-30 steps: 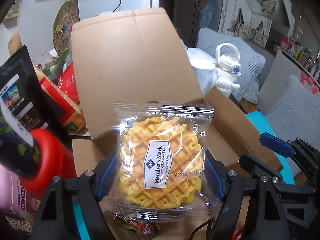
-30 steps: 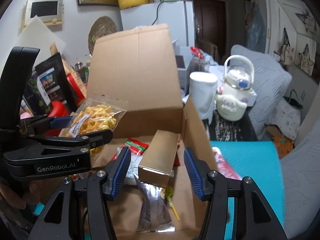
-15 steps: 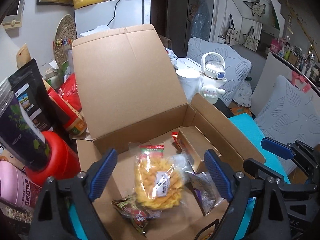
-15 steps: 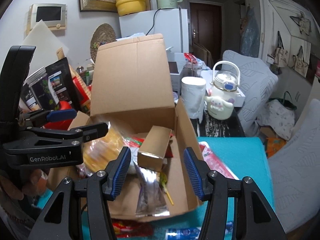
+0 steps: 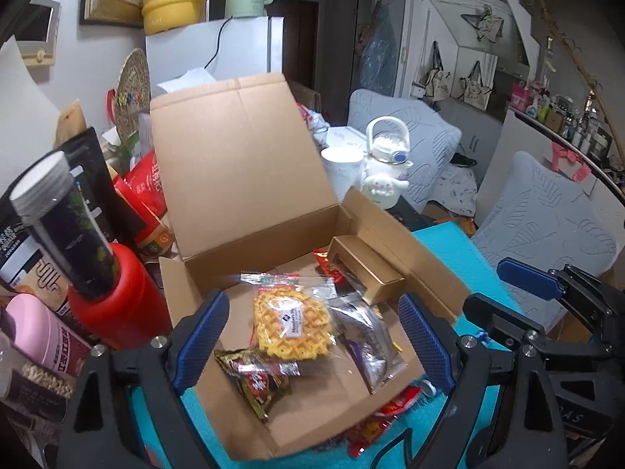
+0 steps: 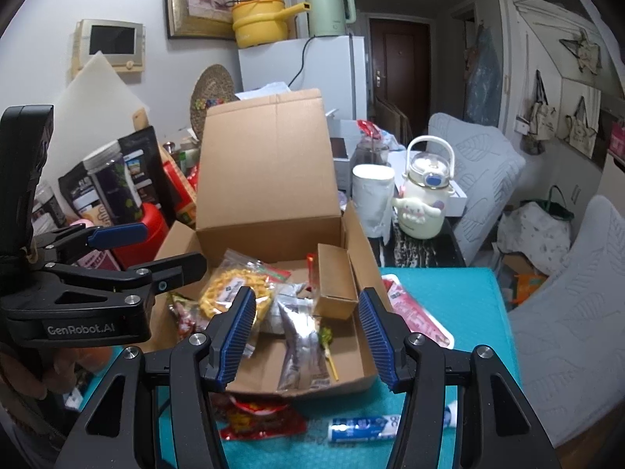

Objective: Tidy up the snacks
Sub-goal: 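Withdraw both grippers from the box toward the red bag and blue tube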

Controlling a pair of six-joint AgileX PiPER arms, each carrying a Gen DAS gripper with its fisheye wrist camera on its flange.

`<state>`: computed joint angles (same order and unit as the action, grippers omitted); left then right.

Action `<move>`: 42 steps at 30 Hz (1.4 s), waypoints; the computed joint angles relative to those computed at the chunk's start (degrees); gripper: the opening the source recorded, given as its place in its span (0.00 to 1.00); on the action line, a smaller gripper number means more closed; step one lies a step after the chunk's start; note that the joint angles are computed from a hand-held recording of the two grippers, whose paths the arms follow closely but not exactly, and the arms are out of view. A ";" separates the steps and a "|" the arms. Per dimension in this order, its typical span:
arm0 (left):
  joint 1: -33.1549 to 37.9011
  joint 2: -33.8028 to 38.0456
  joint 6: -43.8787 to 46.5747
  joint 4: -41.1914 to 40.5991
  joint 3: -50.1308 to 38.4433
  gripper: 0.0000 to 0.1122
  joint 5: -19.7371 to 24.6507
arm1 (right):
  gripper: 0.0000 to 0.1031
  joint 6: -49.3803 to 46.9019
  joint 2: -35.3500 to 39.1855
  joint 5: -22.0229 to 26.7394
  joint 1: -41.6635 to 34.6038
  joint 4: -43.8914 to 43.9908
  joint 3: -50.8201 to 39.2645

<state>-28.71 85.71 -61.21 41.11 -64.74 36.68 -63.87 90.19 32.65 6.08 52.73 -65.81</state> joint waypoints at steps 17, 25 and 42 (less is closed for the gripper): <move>-18.05 -10.16 -15.93 12.11 6.84 0.80 10.53 | 0.53 -9.00 -17.21 4.66 -8.23 6.72 15.33; -26.42 -11.31 -22.54 13.87 10.15 0.80 14.87 | 0.53 -14.19 -23.05 8.97 -14.03 8.86 22.70; -33.54 -8.23 -34.70 14.99 15.23 0.80 14.29 | 0.53 -24.90 -24.58 11.05 -21.61 12.70 32.84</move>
